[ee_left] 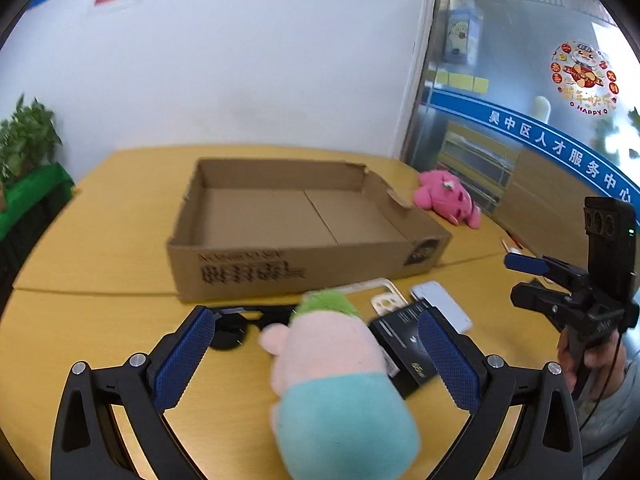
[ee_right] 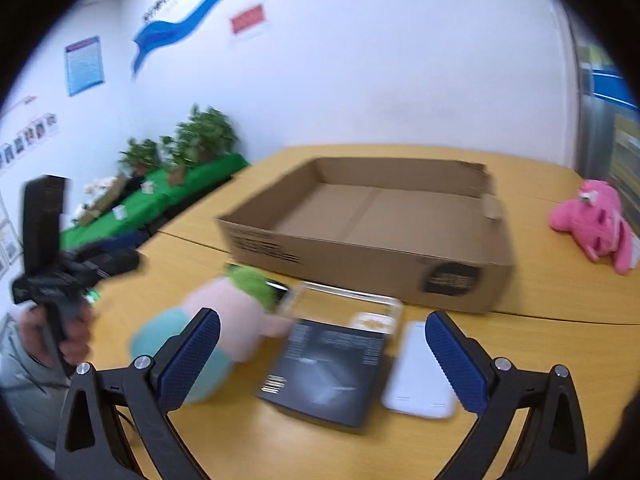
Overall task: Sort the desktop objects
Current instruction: 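Move both grippers to the green-haired plush and close on its sides, then lift the plush off the table with both grippers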
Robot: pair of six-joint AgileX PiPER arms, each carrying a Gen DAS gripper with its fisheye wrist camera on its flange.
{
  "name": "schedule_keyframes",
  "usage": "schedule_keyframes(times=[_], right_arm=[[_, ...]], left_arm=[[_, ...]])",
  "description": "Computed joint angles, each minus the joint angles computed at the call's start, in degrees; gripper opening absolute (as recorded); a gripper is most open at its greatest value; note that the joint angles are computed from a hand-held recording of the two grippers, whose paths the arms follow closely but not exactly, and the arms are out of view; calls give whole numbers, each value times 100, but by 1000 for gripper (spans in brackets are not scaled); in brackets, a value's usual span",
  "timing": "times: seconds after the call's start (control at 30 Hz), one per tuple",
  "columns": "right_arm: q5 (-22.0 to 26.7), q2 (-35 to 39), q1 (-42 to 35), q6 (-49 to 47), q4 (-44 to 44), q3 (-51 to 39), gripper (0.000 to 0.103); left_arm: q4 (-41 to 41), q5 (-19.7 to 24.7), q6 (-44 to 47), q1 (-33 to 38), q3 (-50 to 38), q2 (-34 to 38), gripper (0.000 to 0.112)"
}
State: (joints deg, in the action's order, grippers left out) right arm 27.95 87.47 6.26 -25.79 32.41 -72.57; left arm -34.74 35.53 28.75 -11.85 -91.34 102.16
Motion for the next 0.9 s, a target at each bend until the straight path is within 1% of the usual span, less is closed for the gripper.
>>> schedule_keyframes(times=[0.03,0.1,0.17,0.23,0.27,0.3,0.37,0.5,0.67,0.77,0.9], right_arm=[[-37,-13,72,-4,105,54,102],[-173,40,343,-123,459,206,102],[-401,114,589,19,430,404,102],[-403,302,732,191,477,441,102],[-354,368,702,-2,810,507,102],[-256,473,706,-52,1008,496,102],[-278,619,829,256,788,472,102],[-171,780,954,76,1046,395,102],[68,1037,1101,-282,1335,217,102],[187,1276,1280,-318,1349,9,102],[298,1684,1501,-470,1513,-399,102]], left_arm=[[72,120,-116,-36,-94,90,103],[175,495,-295,-60,-399,387,103],[159,906,-363,-57,-667,683,103],[404,1246,-591,-108,-905,965,101],[619,1383,-798,-151,-1017,1095,94],[604,1541,-846,-130,-1103,1221,91],[60,1777,-600,9,-1085,1302,84],[-38,1680,-525,46,-761,1133,81],[-448,1727,-393,311,-530,1085,78],[-647,1746,-321,490,-438,1052,73],[-768,1825,-289,582,-352,999,71]])
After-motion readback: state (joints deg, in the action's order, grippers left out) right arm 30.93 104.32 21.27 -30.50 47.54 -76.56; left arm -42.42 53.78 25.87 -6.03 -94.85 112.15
